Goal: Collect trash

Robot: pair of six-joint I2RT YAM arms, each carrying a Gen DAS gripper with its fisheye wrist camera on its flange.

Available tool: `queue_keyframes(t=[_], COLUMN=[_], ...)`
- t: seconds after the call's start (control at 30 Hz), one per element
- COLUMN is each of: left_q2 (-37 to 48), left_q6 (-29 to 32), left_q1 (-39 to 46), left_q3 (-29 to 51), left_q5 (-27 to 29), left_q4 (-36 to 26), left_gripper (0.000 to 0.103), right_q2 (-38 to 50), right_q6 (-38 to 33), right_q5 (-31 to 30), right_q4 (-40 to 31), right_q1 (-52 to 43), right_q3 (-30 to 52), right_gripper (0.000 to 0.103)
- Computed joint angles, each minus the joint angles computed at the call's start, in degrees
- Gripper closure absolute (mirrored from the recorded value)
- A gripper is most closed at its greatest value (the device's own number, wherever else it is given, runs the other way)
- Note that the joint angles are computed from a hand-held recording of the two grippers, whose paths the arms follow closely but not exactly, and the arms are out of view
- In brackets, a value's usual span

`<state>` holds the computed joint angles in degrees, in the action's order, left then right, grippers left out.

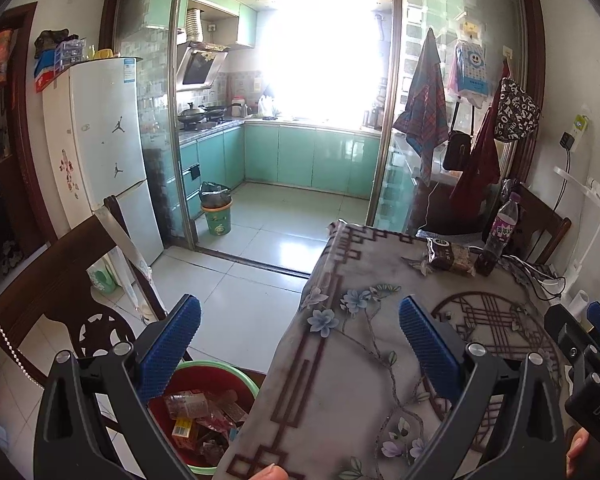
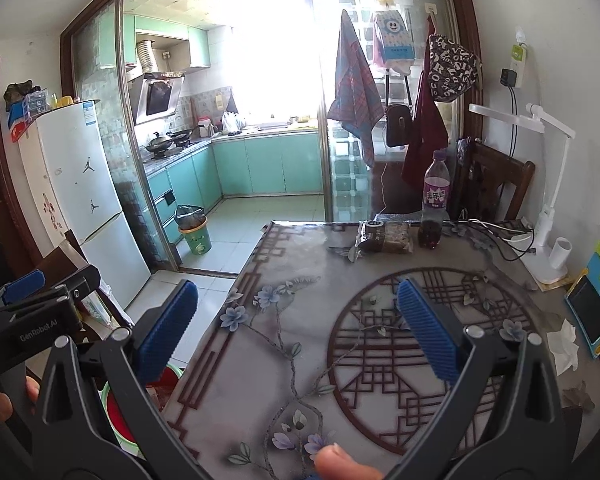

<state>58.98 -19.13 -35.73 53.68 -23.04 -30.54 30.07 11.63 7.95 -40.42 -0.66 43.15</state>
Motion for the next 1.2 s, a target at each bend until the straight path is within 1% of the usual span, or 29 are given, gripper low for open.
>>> queue_keyframes(t=[0.2,0.33,0.57,0.7,0.8,0.87,0.93,1.0,1.07,1.1,1.13,1.2], left_q2=[2.6,5.7,12.0,16.0,20.3,23.3,26.6,31.9,38.9,43.3,48.4,56.2], left_q6=[-1.0,-1.7,-4.4,-6.1,-7.3,-8.1,-8.9,-9.4,-8.2,-7.5,-7.2,-7.7], left_q1=[-3.6,-6.0,-10.6,-12.5,-13.5,-13.7,-13.4,-13.1,-13.0,-13.3,-13.6,-13.5], left_q3=[1.5,2.5,4.8,6.4,8.2,9.2,9.2,10.0,9.9,10.5,11.8,14.7], left_q5=[-1.9,-2.6,-4.1,-4.4,-4.1,-2.6,1.2,5.2,8.9,9.3,8.9,9.4], left_q4=[-0.1,-0.3,0.9,1.6,1.9,2.7,5.4,7.3,11.5,13.2,14.1,14.8], left_gripper=[0.008,0.008,0.008,0.008,0.008,0.008,0.008,0.008,0.008,0.008,0.008,0.008], right_q2=[-0.8,-1.0,2.3,6.8,10.2,13.4,18.0,22.9,30.1,33.6,39.5,48.1], right_q6=[-3.2,-7.3,-18.6,-24.4,-27.3,-29.7,-32.8,-35.6,-38.4,-39.7,-41.6,-44.0], right_q5=[-7.5,-14.9,-30.2,-35.6,-37.4,-38.2,-38.5,-37.5,-34.4,-32.7,-30.8,-28.6], right_q4=[-0.5,-1.0,-1.4,0.0,1.8,3.6,6.3,9.5,15.2,18.4,23.3,28.8], right_q1=[-9.5,-19.0,-40.8,-49.7,-53.5,-56.0,-58.5,-60.1,-61.0,-61.3,-62.0,-62.9], right_q3=[-0.7,-1.6,-3.8,-4.2,-4.7,-5.1,-6.1,-7.1,-9.0,-9.9,-10.9,-11.3], right_gripper=[0.004,0.004,0.004,0.004,0.004,0.004,0.004,0.004,0.004,0.004,0.004,0.004])
